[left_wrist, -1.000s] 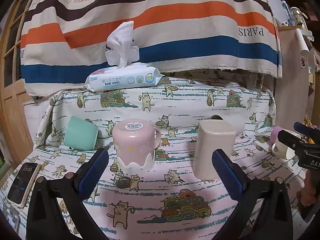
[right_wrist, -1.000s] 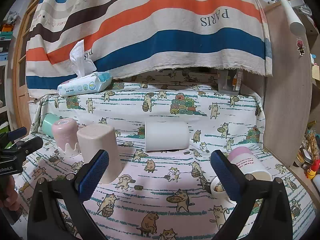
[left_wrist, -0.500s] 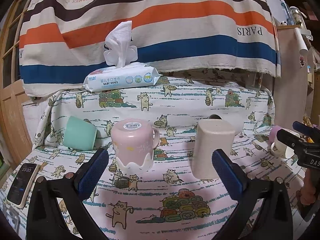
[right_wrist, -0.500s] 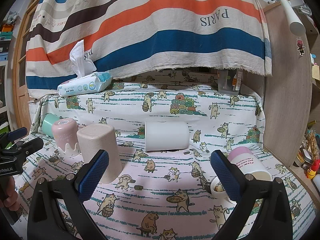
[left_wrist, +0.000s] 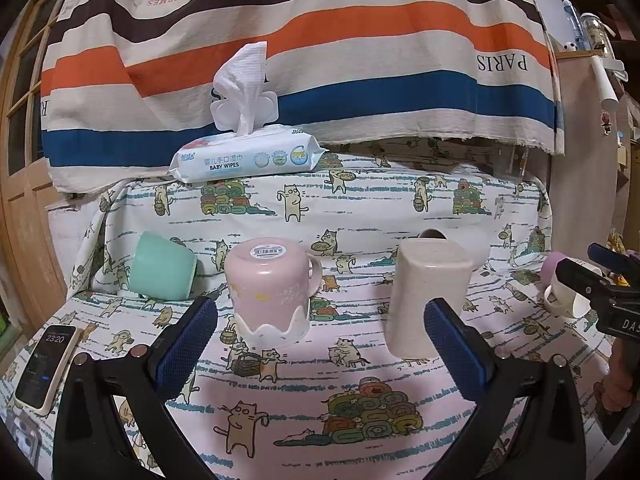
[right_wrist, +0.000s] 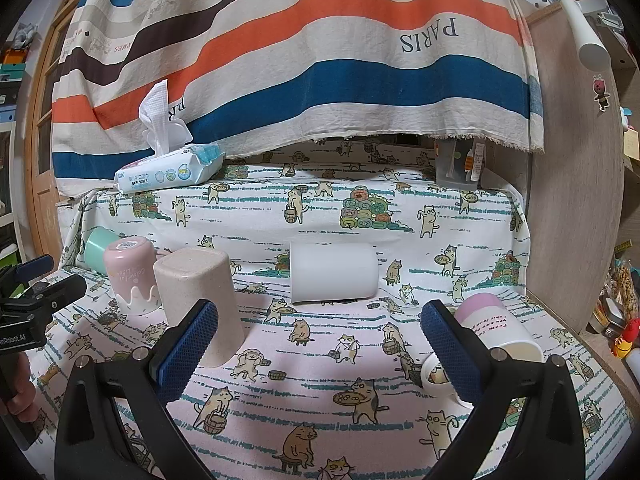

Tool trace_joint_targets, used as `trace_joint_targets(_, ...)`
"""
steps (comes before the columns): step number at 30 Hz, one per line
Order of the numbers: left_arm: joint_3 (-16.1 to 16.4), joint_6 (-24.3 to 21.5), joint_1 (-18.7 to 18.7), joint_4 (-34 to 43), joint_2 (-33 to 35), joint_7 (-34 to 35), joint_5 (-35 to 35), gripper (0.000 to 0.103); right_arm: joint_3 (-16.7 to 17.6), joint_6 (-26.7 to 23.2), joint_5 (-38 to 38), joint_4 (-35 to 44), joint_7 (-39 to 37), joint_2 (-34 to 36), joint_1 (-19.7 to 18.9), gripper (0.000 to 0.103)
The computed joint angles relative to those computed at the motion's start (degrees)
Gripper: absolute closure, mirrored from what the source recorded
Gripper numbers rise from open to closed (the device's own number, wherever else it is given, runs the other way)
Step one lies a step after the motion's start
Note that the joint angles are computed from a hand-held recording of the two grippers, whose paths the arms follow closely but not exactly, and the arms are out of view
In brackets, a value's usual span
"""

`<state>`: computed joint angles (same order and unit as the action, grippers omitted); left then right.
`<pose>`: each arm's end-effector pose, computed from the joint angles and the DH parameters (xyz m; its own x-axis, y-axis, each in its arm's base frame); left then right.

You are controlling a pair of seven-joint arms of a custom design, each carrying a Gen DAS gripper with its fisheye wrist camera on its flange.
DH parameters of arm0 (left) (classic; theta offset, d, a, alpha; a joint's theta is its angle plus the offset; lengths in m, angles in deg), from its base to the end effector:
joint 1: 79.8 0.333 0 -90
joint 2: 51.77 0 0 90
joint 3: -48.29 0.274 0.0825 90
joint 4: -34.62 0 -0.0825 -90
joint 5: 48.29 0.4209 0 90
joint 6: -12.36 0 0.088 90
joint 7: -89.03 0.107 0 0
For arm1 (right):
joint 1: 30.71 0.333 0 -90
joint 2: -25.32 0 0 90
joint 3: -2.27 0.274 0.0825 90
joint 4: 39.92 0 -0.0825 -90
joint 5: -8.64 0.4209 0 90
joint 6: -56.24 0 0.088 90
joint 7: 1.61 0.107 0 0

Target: Flip cup upside down

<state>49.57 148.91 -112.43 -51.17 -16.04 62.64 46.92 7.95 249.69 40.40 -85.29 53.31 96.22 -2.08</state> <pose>0.6418 -0.3827 0.2863 0.2577 -0.9662 -0.0040 -0.3075 -0.0781 -0.9483 0.7304 0.3686 0.2757 0.4184 -0.9082 0.0059 -0.2356 -0.1148 -0.9650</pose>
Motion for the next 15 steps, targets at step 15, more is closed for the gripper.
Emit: trace_joint_targets(15, -0.1, -0.1, 0.1, -0.4, -0.3, 0.1, -0.2, 0.000, 0.6, 0.1, -0.1, -0.1, -0.4, 0.0, -0.3, 0.001)
